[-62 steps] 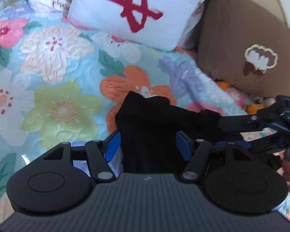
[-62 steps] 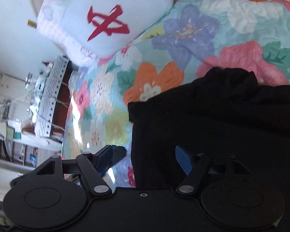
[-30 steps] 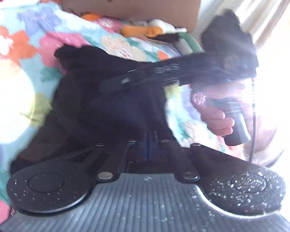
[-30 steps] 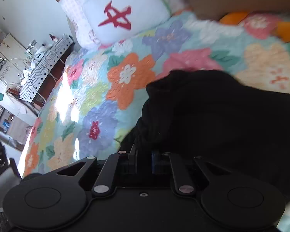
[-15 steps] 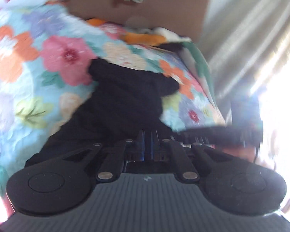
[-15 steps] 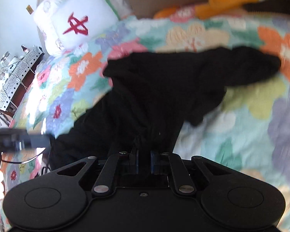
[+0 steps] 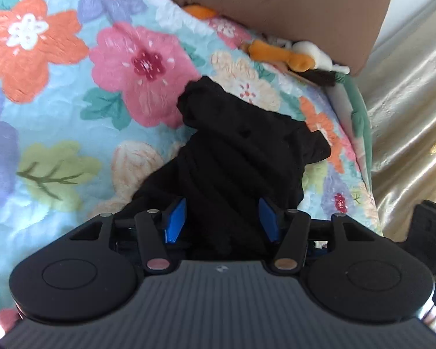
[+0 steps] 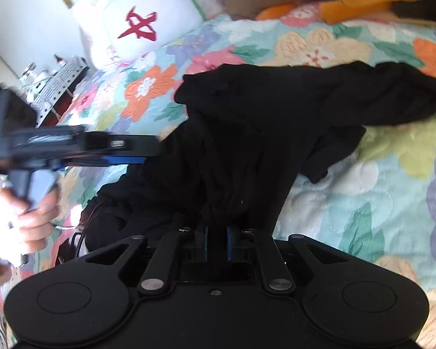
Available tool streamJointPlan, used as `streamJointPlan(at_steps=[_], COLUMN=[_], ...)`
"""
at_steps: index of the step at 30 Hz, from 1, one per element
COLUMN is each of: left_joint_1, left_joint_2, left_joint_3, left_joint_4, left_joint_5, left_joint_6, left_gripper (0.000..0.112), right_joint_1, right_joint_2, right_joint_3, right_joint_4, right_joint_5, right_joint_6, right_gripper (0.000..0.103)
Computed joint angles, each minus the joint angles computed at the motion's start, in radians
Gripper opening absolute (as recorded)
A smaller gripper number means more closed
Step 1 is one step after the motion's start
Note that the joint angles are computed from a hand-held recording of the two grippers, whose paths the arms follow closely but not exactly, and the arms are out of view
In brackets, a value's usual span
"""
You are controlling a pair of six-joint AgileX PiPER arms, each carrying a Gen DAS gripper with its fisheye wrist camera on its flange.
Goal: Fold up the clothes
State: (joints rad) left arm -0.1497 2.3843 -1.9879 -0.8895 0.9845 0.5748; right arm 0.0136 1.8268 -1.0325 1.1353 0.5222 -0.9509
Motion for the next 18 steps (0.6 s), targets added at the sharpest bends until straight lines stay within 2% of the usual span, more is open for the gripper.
streamJointPlan(at_steps=[1,3,4,5,6,10,11,12,13,14,18], left_joint_1=[-0.016,-0.054,-0.071,-0.088,-0.090,-0.091,-0.093,-0.092,-0.091,-0.093,-0.061], left_joint_2=[0.005,-0.018,-0.042,-0.064,-0.097,-0.257,-0.296,-0.328,-0.356,-0.378,-0.422], left_joint_3=[-0.003,0.033,0.072,0.112,0.162,0.382,0.423,0.451,0.470,0.479,0.473], left_joint_4=[0.020,0.084,0.103,0.116,0.090,-0.105,-0.149,-0.189,-0.211,-0.218,-0.268], left_joint_5=[-0.010,-0.065,-0.105,-0.148,-0.188,-0.364,-0.399,-0.421,-0.439,-0.458,-0.455], left_joint_6=[0.002,0.039,0.072,0.109,0.149,0.404,0.469,0.527,0.566,0.583,0.591], left_gripper=[0.058,0.055,0.041,0.012,0.005,0.005,0.005,0.005,0.005,0.005,0.005], right_joint_1=[-0.009,-0.025,-0.032,-0.036,-0.040,-0.056,-0.059,-0.063,-0.069,-0.074,-0.091], right_joint_2=[0.003,0.010,0.011,0.011,0.010,0.018,0.019,0.023,0.028,0.034,0.048], right_joint_3=[0.002,0.005,0.007,0.011,0.015,0.022,0.027,0.031,0.032,0.032,0.032], right_joint_4=[0.021,0.044,0.056,0.068,0.080,0.120,0.150,0.181,0.204,0.217,0.236], right_joint_5=[0.009,0.029,0.034,0.037,0.040,0.049,0.051,0.058,0.069,0.081,0.111], right_joint_6=[-0.024,-0.048,-0.059,-0.069,-0.079,-0.076,-0.086,-0.097,-0.104,-0.110,-0.121], right_gripper=[0.015,0.016,0.017,0.018,0.019,0.026,0.031,0.041,0.044,0.046,0.051])
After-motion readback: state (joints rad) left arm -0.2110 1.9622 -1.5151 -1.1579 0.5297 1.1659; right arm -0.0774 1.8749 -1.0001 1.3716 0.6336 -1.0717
